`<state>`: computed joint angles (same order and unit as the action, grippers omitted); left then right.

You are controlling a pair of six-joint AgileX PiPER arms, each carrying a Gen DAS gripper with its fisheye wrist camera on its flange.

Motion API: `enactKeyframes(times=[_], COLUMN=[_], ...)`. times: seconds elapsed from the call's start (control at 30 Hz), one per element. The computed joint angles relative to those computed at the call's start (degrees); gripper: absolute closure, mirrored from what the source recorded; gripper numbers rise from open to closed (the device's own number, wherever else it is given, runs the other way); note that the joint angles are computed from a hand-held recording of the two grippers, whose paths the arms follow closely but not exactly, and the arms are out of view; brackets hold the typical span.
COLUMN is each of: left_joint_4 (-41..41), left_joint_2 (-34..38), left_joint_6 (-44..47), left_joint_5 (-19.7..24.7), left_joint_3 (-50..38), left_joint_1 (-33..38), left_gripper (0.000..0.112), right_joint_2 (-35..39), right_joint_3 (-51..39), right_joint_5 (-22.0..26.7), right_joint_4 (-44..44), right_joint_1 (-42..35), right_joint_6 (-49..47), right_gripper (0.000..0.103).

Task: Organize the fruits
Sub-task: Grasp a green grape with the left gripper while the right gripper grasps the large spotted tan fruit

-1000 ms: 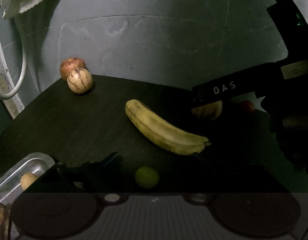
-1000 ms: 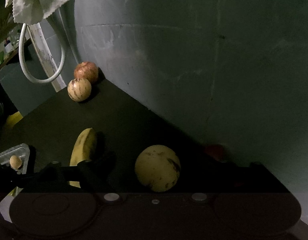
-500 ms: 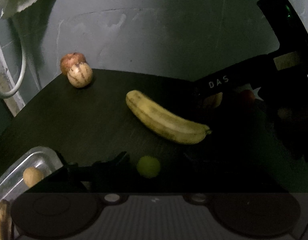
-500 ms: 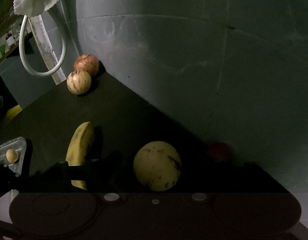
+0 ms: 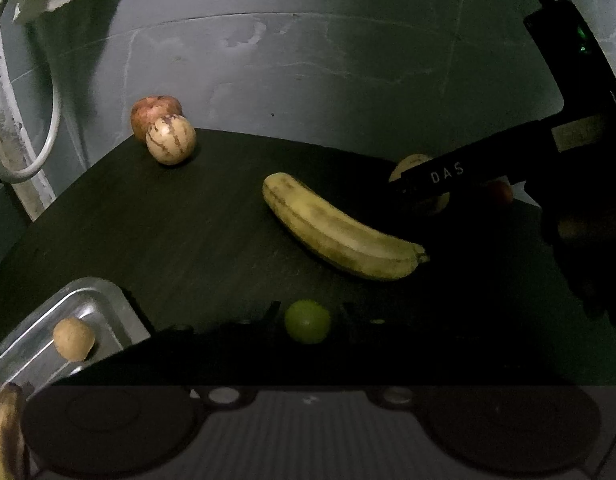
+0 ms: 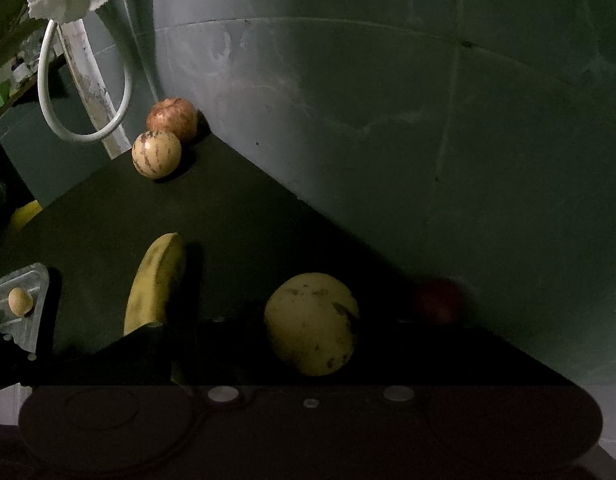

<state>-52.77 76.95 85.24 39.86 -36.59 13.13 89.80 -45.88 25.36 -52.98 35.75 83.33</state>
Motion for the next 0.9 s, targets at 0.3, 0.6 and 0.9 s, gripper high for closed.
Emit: enactKeyframes(times=[0.3,0.6,0.9], left_joint_4=[-0.3,-1.4,-2.0], left_joint_2=[0.3,-0.9,-5.6], left_joint_6=[-0.1,-1.1,-2.9], left_joint_5=[1.5,2.1,4.1], left_joint_3=[-0.4,-0.8,-0.6], left_joint_1=[1.2,1.5,3.4], left_gripper=[0.088,0.089,0.089], right_joint_2=[-0.3,-4.0,-11.9], right_joint_3=[0.5,1.2,1.0], right_joint_5=[0.2,3.5,10.8], right_joint_4=[-1.1,-2.0,0.3], right_joint_1=[0.4,3.2,8.7], right_joint_6=[0.5,2.0,0.8], right_gripper=[0.051,0.051,0.051])
